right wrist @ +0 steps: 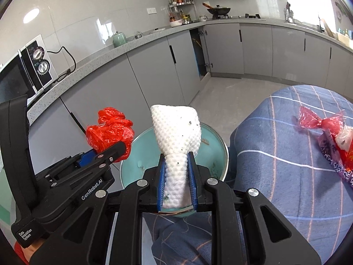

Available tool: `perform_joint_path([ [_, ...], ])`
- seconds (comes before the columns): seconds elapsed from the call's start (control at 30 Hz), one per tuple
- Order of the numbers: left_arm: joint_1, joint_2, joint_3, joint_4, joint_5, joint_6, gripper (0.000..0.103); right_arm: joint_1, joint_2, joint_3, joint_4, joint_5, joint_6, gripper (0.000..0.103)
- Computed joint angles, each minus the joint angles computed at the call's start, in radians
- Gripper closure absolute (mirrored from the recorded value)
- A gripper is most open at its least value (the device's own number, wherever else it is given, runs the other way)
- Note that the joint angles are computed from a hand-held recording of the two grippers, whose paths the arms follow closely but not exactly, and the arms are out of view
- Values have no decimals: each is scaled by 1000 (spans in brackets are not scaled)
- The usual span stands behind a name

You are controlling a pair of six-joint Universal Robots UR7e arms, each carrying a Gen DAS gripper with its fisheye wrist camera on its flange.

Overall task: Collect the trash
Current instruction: 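Carry the red bag and sponge over the teal bin and open both grippers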

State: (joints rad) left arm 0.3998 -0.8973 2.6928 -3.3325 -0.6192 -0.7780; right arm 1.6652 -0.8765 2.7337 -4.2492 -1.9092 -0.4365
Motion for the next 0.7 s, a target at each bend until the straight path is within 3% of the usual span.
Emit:
perform_joint_path([
  [0.37, 66, 59, -37, -8, -33, 44, 75, -44, 65, -54, 5, -20, -13, 83],
  [0.7, 123, 97, -74, -10, -52, 89, 75, -81, 81, -100, 91, -16, 1, 83],
])
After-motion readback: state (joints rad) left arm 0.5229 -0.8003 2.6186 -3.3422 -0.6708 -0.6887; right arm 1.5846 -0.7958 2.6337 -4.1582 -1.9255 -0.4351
